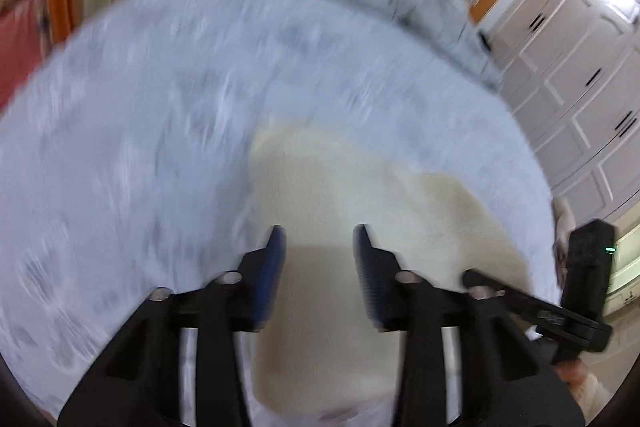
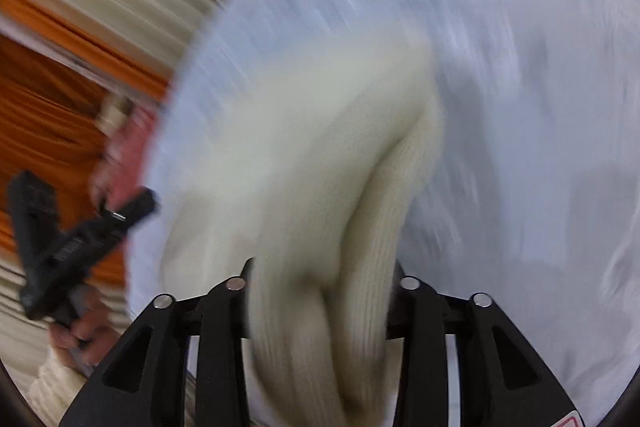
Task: Fold small clothes
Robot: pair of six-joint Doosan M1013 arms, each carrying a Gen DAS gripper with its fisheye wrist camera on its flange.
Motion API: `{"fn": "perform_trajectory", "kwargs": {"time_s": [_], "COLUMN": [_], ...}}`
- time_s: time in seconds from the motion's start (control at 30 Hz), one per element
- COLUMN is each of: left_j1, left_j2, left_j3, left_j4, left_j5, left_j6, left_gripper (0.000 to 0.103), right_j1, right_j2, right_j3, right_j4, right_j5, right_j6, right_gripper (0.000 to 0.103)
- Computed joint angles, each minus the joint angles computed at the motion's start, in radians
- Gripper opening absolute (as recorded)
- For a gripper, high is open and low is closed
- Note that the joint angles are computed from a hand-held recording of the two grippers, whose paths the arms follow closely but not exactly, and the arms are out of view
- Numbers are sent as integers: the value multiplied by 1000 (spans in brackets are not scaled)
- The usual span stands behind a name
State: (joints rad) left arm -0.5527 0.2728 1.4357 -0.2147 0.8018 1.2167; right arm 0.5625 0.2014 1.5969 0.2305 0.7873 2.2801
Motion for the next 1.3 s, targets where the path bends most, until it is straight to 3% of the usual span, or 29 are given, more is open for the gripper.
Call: {"fn": "perform_trajectory", "kwargs": {"time_s": [0.03,0.07,0.13,0.2,0.23,0.3,0.33,0.37,0.43,0.5,0.57,0.63,0.67,0.73,0.8,0.83,0.93,1.03,1.1,1.17,1.3], "left_j1": [3,13,23,38,43,45,46,42,26,24,24,13,1,-29,-66,-80,-121,-142,-155,-165,-173], "left_j2": [4,-7,-34,-55,-58,-44,-32,-23,-11,-23,-42,-33,-23,-18,-15,-18,-25,-11,-4,4,8], "left_j3": [12,41,74,104,115,116,115,113,94,99,107,95,84,75,38,25,-7,-42,-57,-58,-61], "left_j4": [-6,-44,-58,-127,-166,-261,-309,-332,-251,-243,-240,-194,-145,-53,107,159,299,359,389,423,438], "left_j5": [29,6,-21,-51,-65,-46,-28,-18,2,-18,-34,1,32,39,88,104,154,206,243,279,320], "left_j6": [-11,-3,-47,-46,-37,10,37,50,9,-14,-18,-29,-39,-51,-120,-133,-157,-190,-219,-233,-254], "left_gripper": [42,53,60,83,87,87,87,82,71,60,59,58,60,63,63,63,62,62,62,62,66], "right_j1": [3,2,-11,-22,-27,-33,-36,-35,-21,-2,8,6,0,-9,10,26,39,58,54,50,52], "right_j2": [-17,-41,-74,-84,-75,-46,-32,-28,-24,-32,-39,-14,5,-14,-61,-84,-114,-90,-69,-19,-19], "right_j3": [30,74,116,135,132,119,110,104,51,20,7,-1,-3,29,40,46,46,6,4,-15,-43], "right_j4": [-15,-13,24,98,134,221,233,243,133,38,-14,-39,-34,-28,-169,-250,-298,-343,-300,-252,-260], "right_j5": [-24,-99,-149,-177,-169,-147,-143,-153,-124,-124,-122,-38,19,-5,-26,-40,-66,12,38,115,147], "right_j6": [29,58,112,79,50,-22,-28,-38,7,2,-23,-22,-22,59,244,316,338,298,239,168,176], "right_gripper": [55,64,69,69,70,70,59,38,34,33,34,41,50,54,56,53,7,5,4,0,0]}}
